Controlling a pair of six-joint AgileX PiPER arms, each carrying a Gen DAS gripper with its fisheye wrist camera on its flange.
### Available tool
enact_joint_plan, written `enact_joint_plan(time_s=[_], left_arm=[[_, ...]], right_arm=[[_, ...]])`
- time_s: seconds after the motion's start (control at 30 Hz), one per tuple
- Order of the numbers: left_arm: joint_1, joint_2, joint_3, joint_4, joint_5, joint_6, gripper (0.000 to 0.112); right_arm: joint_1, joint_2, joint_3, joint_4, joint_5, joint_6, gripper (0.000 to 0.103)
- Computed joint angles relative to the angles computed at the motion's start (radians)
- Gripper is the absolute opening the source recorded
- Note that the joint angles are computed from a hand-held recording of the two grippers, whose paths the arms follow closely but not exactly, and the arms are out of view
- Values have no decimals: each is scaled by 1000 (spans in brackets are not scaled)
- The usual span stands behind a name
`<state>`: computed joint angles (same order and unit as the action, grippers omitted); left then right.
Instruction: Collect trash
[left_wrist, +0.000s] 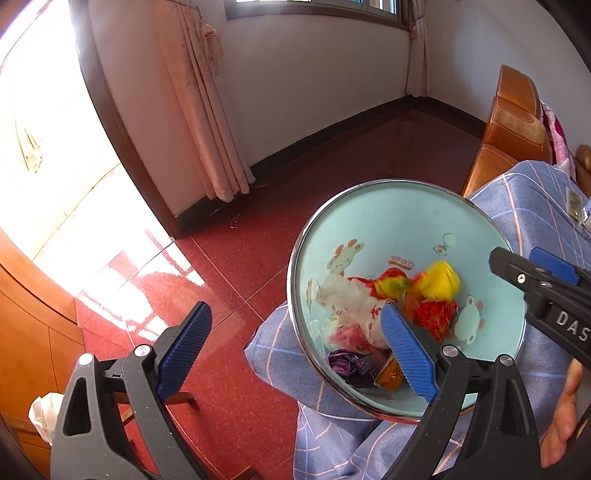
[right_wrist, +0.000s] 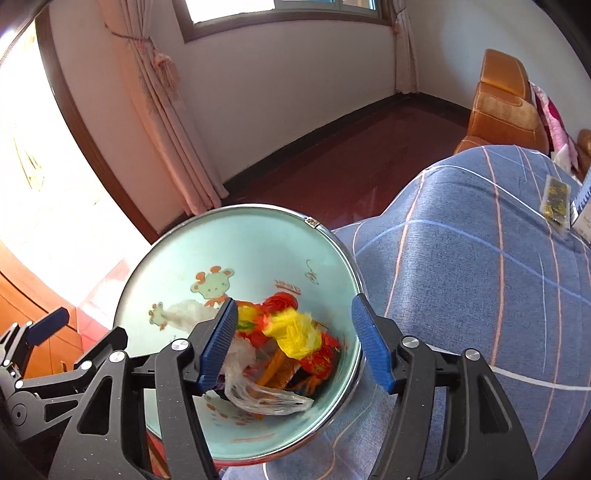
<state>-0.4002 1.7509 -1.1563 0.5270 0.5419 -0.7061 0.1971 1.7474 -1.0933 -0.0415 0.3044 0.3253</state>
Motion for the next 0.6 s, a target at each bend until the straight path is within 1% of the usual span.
enact_joint_plan(time_s=[0.03,0.1,0.17,0.2,0.23,0.37,0.47,0.53,0.6], left_arm=[[-4,-4,9,6,-2,-12,91],[-11,-18,22,7,2,-24,91],[-26,-37,37,18,8,-42,91],[-35,-47,46,31,13,-59,92],[-46,-57,54,46,22,-79,92],[-92,-112,109,109,53,-178,96],[-137,-169,151,167,92,-258,96],[-165,-214,177,197,110,-295,97],[-211,-273,200,252,148,-351,97]], right_arm=[[0,-13,11,-8,-4,11,68],[6,-43,34,-86,-4,90,69],[22,-89,73,-253,-3,257,74],[29,-114,98,-328,-5,332,79],[30,-134,118,-362,-8,368,82],[47,-226,211,-473,-7,499,86],[59,-287,270,-522,-3,548,86],[64,-341,308,-510,8,543,86],[71,-390,333,-494,21,537,86]])
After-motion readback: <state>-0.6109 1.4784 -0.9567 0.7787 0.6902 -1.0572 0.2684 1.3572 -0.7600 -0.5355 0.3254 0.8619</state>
